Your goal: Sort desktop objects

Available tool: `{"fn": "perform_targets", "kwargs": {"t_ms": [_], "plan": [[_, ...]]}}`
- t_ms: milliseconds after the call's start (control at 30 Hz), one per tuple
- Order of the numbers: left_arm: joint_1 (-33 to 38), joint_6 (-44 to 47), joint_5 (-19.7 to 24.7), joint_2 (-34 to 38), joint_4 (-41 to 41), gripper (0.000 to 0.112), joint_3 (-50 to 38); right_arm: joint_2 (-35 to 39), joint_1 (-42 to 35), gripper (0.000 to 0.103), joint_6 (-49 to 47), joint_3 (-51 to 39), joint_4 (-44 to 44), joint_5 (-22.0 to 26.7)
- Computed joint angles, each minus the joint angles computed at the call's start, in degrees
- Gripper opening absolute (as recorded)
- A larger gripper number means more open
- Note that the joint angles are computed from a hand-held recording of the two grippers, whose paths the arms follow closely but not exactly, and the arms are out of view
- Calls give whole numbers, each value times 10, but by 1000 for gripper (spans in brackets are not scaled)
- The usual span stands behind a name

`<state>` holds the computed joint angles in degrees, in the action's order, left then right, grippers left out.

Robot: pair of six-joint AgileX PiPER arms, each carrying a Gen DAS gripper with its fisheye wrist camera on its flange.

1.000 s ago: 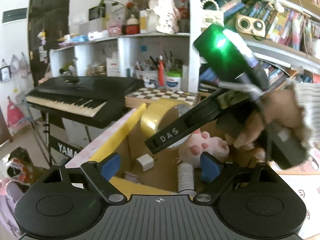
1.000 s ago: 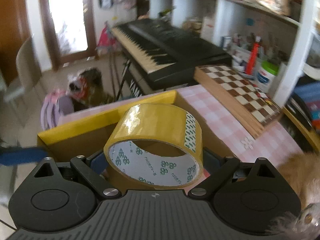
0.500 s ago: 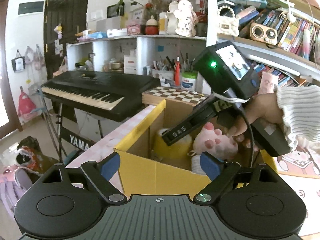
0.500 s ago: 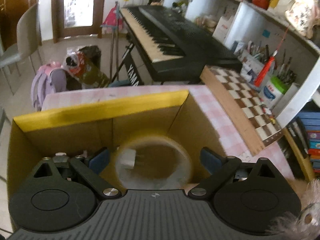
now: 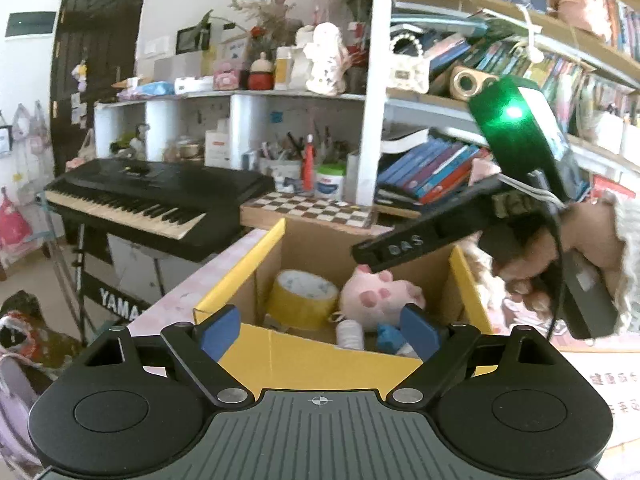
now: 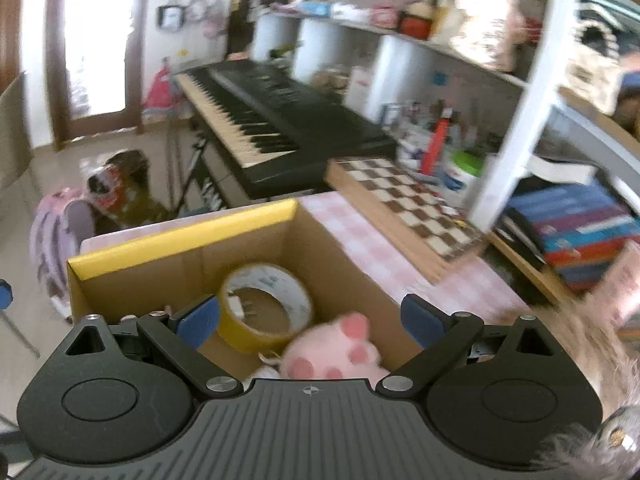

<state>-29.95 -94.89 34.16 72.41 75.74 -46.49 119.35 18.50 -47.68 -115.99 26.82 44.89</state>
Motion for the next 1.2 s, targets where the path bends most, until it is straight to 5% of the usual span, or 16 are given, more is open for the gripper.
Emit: {"fn": "perform_targets", "kwargs": {"t_ms": [367,600,733,933,1133,1200], "plan": [[-41,4,-1,-53,20,90,50,-230,-49,97,-2,371,44,-234],[-103,22,60,-124,-41,90,100,-358,-41,97,376,566,-245,-370],[-148,18,108,-158,-61,90,119,-437,-45,97,605,666,-443,-409],[-250,-20,201,-177,-42,91,143,-555,-18,97,949,767,-733,-366],[-337,-48,269,-157,-38,95,158,-651,124,98,1286,849,-984,-198],[-353,-57,278,-148,-41,95,157,-674,180,98,1322,869,-992,-133]]}}
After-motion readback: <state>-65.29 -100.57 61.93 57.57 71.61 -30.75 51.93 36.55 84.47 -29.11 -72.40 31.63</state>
